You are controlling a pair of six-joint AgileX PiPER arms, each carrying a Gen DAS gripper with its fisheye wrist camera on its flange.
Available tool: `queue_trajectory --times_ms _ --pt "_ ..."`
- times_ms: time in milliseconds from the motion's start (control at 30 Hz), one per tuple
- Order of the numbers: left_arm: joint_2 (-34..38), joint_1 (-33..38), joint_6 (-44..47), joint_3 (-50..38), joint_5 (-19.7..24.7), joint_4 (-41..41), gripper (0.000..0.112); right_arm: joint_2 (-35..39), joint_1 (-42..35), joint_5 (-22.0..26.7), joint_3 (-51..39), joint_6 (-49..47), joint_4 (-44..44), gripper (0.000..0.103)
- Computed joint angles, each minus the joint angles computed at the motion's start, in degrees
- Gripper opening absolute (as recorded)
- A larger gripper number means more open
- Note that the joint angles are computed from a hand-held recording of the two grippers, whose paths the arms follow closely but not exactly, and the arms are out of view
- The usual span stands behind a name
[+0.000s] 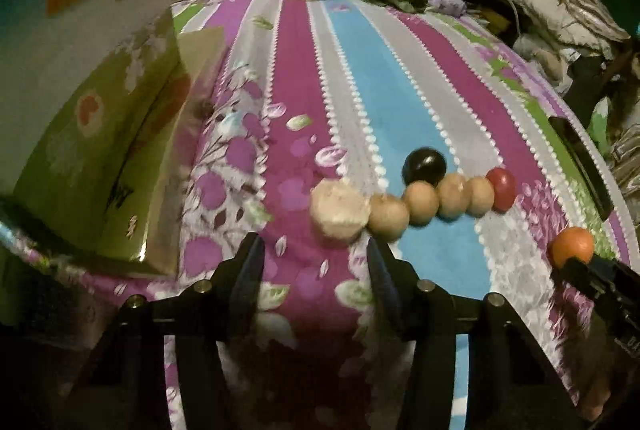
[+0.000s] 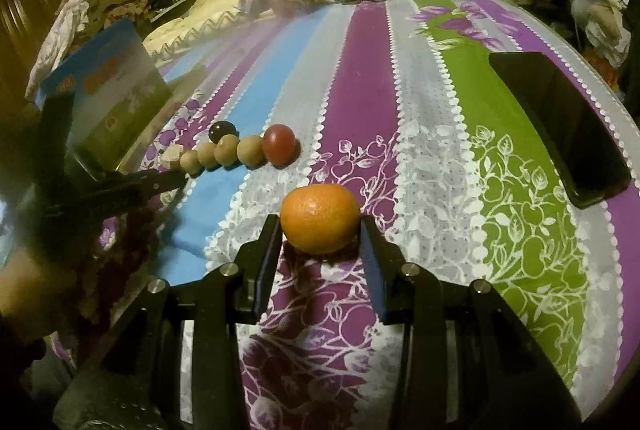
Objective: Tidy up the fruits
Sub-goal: 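Grasp an orange with the right tool while the left tool grasps a pale beige lump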
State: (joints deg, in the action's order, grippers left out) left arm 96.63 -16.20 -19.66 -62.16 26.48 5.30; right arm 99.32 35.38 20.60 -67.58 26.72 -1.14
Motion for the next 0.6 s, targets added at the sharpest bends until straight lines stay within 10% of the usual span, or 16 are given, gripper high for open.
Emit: queue_trajectory --times_ms 367,600 --pt "2.19 1.73 13.31 -1.01 -4.81 -11.78 0.058 1.93 0.59 1.5 -2.28 2.21 -2.61 0.04" --pt "1.01 2.31 14.24 1.19 -7.56 -12.69 0.03 2.74 1.46 2.57 -3.23 6.44 -7.5 0.04"
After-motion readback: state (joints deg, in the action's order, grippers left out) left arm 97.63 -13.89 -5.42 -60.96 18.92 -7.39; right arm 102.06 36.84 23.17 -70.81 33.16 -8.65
